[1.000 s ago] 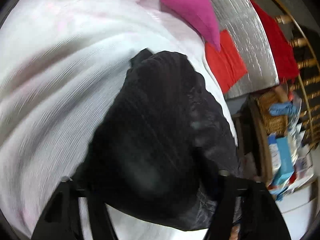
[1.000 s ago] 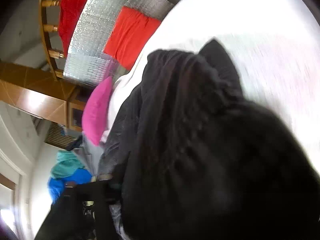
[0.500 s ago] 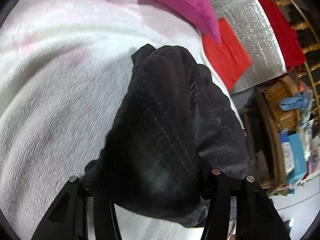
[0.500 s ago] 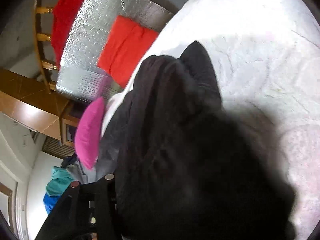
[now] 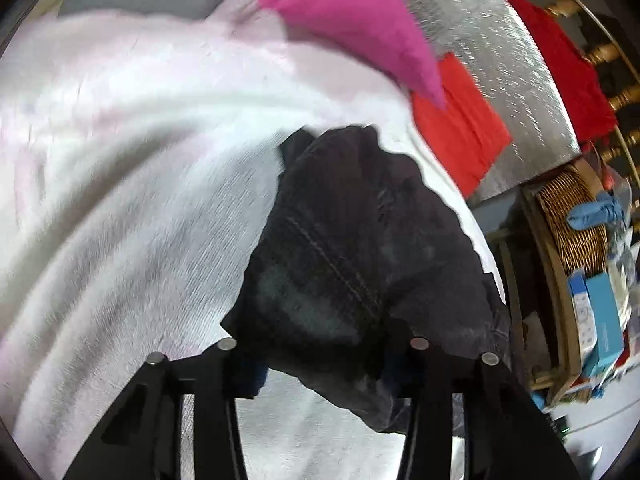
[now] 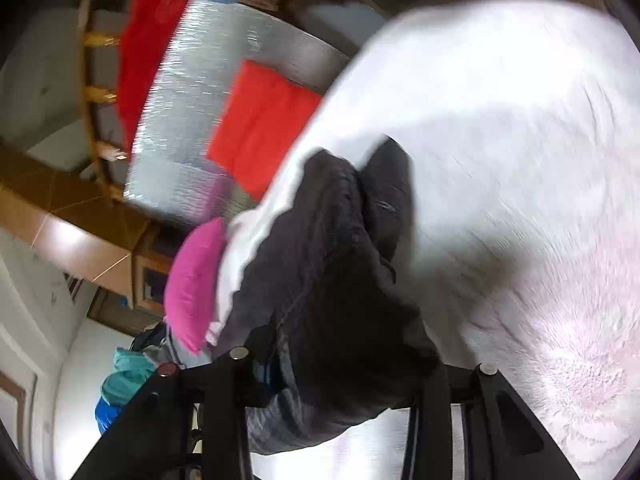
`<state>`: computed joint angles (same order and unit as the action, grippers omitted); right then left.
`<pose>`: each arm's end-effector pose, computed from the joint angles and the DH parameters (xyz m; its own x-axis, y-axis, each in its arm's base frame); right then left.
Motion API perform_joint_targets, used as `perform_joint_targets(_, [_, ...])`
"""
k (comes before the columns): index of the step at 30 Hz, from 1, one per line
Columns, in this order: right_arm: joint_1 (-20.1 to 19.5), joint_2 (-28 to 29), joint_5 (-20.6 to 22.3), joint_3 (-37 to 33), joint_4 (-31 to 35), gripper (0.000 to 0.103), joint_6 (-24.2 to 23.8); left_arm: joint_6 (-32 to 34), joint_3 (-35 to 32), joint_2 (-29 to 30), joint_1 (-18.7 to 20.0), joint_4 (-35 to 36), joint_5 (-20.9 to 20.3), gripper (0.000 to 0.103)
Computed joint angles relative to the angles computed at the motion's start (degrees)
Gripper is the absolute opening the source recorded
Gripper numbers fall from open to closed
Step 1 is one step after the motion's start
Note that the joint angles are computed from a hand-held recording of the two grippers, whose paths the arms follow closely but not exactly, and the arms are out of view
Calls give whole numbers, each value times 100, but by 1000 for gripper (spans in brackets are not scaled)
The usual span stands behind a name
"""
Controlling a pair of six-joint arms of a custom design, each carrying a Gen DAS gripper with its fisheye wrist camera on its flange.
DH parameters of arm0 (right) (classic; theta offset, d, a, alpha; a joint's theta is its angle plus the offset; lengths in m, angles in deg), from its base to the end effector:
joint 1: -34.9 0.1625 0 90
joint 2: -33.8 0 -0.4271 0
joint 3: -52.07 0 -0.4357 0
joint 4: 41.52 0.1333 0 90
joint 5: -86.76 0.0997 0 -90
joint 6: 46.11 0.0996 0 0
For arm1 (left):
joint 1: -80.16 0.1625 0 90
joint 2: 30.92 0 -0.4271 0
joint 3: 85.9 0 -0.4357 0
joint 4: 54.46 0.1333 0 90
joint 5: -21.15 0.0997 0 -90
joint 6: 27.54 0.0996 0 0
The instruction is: Fold large clothes
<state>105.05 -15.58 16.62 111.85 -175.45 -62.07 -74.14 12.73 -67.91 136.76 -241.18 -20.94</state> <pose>-0.1285 -0.8482 0.3850 -0.9896 -0.0782 -0.1204 0.0114 0.7931 -0.6089 -0.1948 -0.6718 0.0387 -0.8731 -0.4875 0.0003 -0.2676 0.4788 -0.8361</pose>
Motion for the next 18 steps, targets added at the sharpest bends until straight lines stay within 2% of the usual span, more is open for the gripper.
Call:
perform_joint_targets(3, [48, -36, -262, 111, -155, 40, -159, -123, -209, 29, 0, 739, 132, 44])
perform_joint_targets(5, [-8, 39, -688, 41, -37, 40, 7, -435, -329, 63, 107, 1206, -3, 45])
perform_joint_targets(7, [-106, 70, -757, 1, 168, 41, 172, -411, -427, 136, 127, 1224, -11, 49])
perform_joint_targets(9, [-143, -59, -667, 117, 193, 51, 197, -462, -432, 89, 77, 1510, 84, 53])
perform_joint_targets(12, [-114, -252, -861, 224, 145, 64, 128, -641, -471, 16, -32, 1982, 238, 55])
perform_joint_targets(14, [-120, -348, -926, 236, 159, 66, -40, -747, -375, -77, -195, 2364, 541, 56])
perform_joint_targets(18, [-86, -702, -1058, 671, -622, 74, -473, -1058, -390, 12, -682, 3517, 1968, 64])
